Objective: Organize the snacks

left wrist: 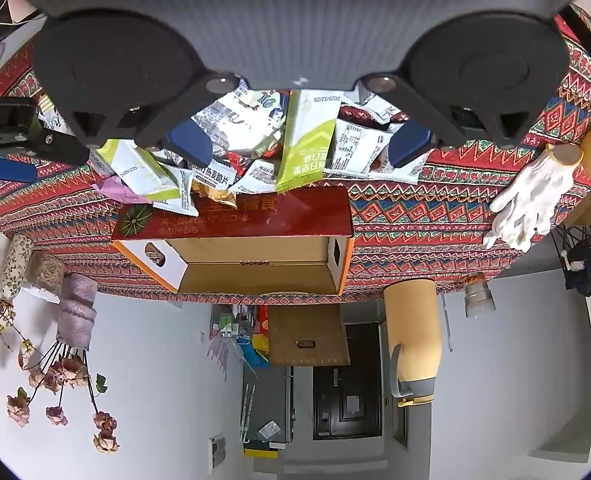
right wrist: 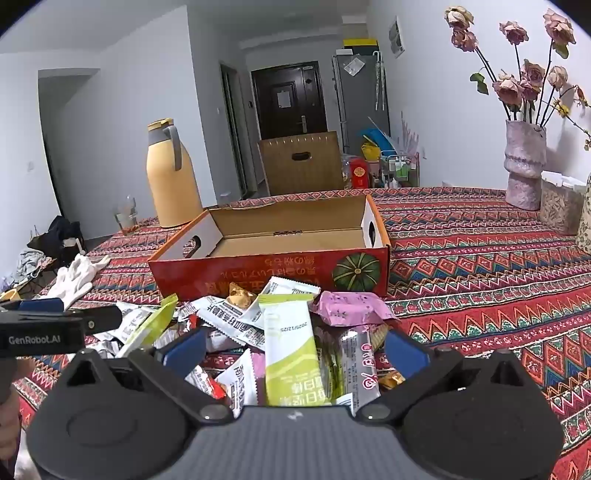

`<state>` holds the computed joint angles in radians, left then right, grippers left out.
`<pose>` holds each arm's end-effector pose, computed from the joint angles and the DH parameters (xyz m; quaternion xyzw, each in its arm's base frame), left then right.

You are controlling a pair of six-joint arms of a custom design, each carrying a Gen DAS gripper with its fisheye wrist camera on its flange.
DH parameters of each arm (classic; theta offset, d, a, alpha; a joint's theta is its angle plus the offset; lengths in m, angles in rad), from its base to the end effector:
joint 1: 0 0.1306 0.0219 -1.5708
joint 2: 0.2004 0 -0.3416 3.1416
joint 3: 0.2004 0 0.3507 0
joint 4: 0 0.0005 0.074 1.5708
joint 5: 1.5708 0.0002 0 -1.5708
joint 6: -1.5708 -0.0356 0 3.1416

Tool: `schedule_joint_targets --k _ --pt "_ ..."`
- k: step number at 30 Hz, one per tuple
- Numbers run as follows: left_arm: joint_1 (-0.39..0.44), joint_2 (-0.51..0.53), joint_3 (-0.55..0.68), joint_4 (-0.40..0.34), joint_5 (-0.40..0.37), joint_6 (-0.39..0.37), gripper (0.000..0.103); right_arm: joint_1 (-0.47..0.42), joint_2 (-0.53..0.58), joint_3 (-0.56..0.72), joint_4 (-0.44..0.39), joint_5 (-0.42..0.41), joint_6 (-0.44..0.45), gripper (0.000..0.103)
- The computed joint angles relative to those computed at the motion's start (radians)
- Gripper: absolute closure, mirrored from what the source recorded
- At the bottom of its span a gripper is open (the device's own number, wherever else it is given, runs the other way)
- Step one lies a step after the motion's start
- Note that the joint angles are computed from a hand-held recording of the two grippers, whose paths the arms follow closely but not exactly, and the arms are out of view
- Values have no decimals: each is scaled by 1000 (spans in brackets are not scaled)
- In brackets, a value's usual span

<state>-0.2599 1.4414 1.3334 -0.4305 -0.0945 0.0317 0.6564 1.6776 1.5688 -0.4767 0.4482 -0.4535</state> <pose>0.4730 -0.1228 0.3772 0.0758 0.8658 -0.0310 0.4937 0.4550 0.3304 0.3593 0.0176 0.8653 0.0765 0.4951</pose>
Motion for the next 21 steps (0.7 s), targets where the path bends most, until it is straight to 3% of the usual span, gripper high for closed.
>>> schedule_joint_targets --k 21 --pt "-1 1 1 -18 16 10 0 2 11 14 -23 10 8 0"
